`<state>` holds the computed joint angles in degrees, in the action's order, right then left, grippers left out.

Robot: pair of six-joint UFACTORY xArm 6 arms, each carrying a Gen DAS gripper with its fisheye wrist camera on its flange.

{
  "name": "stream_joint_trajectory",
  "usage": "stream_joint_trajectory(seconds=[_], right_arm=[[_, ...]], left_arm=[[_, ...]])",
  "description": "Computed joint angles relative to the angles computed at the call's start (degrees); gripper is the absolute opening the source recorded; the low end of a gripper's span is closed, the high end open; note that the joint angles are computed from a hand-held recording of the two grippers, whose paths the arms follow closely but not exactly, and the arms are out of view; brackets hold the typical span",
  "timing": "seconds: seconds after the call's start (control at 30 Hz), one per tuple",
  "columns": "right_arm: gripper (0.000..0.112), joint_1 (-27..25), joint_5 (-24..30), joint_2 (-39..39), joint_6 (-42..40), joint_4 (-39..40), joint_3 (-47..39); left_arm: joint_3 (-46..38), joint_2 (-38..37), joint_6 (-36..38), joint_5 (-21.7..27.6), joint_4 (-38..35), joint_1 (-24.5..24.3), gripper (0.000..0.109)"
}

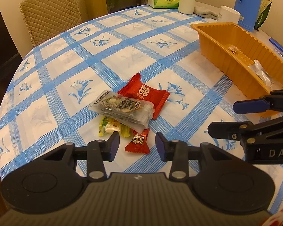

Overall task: Organize snacks
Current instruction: 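Grasp a small red candy with the left tool while the right grasps the seaweed snack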

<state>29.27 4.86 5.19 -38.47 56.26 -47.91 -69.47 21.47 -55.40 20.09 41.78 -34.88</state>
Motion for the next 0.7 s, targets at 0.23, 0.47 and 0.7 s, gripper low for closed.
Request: stream_joint_trajectory(seconds=[0.23, 0.47, 0.7], right_arm=[[0.065, -0.45, 0.43, 0.8, -1.02, 0.8, -1.05], [0.065, -0.81, 1.12, 1.72, -1.9, 1.33, -2.15], [0.065, -0.5, 1.91, 2.52, -5.06, 3.93, -3.43]], left_arm=[[-2.14, 2.29, 2.74, 0.2, -2.63, -0.01, 0.034], [-2.13, 2.71, 3.53, -0.05, -3.97, 0.12, 0.02], [1.36, 0.06, 0.85, -1.28, -2.76, 0.79, 0.017]])
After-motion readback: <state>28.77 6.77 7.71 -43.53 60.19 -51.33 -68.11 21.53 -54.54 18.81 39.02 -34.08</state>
